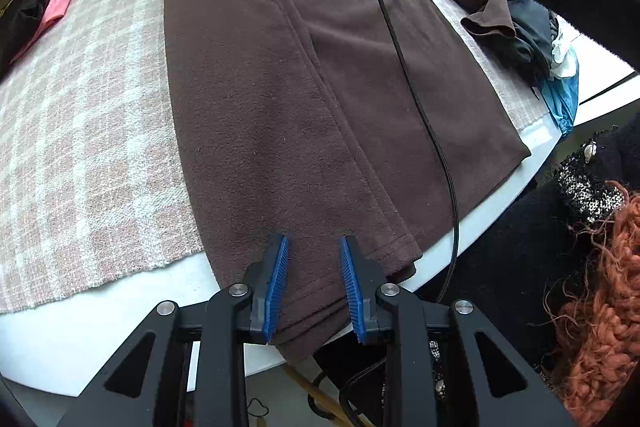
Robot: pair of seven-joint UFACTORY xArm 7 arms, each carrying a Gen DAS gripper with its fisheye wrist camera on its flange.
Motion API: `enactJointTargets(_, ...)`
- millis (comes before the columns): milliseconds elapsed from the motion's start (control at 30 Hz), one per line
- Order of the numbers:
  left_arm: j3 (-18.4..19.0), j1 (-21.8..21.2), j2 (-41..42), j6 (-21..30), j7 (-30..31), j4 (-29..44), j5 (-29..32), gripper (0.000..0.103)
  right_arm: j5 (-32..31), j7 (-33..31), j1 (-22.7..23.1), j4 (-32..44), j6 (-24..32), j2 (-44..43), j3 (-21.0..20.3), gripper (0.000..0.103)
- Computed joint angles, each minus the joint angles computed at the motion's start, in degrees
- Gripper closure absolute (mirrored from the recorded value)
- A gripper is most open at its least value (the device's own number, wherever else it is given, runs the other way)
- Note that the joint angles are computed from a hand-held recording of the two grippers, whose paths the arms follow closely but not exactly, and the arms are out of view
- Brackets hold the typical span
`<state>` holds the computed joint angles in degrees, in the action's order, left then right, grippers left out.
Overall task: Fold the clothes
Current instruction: 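Release the fleece and lift both tools away from the folded fleece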
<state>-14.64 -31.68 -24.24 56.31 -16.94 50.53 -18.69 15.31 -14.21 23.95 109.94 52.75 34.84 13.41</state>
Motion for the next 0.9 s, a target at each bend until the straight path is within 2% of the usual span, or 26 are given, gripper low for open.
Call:
enactJointTargets(67,-0.3,0.6,-0.2,0.7,-1.4,0.7,1.2,0.078,2.7,-2.4,-2.0,-5.6,-2.6,-4.8,1.4,0.101)
enactJointTargets(167,-0.1,1.1,-1.4,-2.6,-2.2,-0.2,1.1,0.078,8.2,-9.4,-4.6,-13.8,-2.2,-10.7,3.6,0.099)
enactJointTargets(233,0.6,0.5,-0.4,-2.5,-1.5,-0.6,-0.3,0.078,6.7,-10.4,-2.9,-17.2,-4.0,-11.6,2.6,0.098)
enactJointTargets(300,-0.5,0.1,0.2,-2.1,-1.0,-0.5,1.0,0.079,4.7,-11.1,-1.4,-20.4,-5.8,-12.1,1.9,0.099)
enactJointTargets(367,-0.8,-0.4,0.1,0.6,-1.3,0.6,1.5,0.079,5.9,-7.8,-1.5,-19.1,-3.1,-12.1,1.0,0.099)
enactJointTargets(433,-0.8,-0.3,-1.3,2.9,-2.9,1.1,1.3,0.079,9.5,-8.5,-3.0,-21.9,-2.2,-15.9,1.5,0.097)
enactJointTargets(467,-0.9,-0.1,-2.3,3.3,-3.9,1.0,1.4,0.079,12.6,-11.6,-4.7,-25.3,-1.7,-19.3,2.7,0.097)
enactJointTargets(533,-1.5,0.7,-4.2,1.7,-5.9,0.3,2.5,0.079,18.4,-17.0,-5.9,-32.2,0.6,-26.2,2.9,0.094)
enactJointTargets(633,-2.1,0.7,-2.4,-2.4,-7.3,0.0,2.4,0.079,24.8,-22.8,-4.8,-43.2,3.5,-33.9,1.6,0.089)
enactJointTargets(700,-2.7,-0.5,1.2,-4.3,-6.5,1.0,2.2,0.079,24.1,-25.0,-2.4,-49.7,-1.0,-37.7,1.1,0.088)
enactJointTargets(767,-2.9,-1.8,2.7,-3.6,-5.4,1.7,2.2,0.078,22.7,-26.3,-0.1,-55.6,-5.2,-40.9,1.0,0.087)
enactJointTargets(800,-3.1,-2.2,2.7,-2.8,-5.2,2.0,2.8,0.078,21.3,-25.3,0.5,-55.8,-4.8,-41.3,0.5,0.087)
enactJointTargets(833,-3.3,-2.6,2.6,-2.1,-4.9,2.4,3.4,0.078,19.5,-23.0,0.5,-54.4,-2.1,-41.3,-0.4,0.087)
enactJointTargets(867,-3.6,-2.9,2.5,-1.3,-4.7,2.8,3.9,0.078,20.1,-21.7,1.1,-53.6,0.1,-42.1,-2.7,0.087)
enactJointTargets(900,-3.5,-2.9,1.6,-0.1,-5.0,3.0,4.3,0.078,20.9,-20.5,-0.4,-52.6,2.4,-42.9,-3.2,0.087)
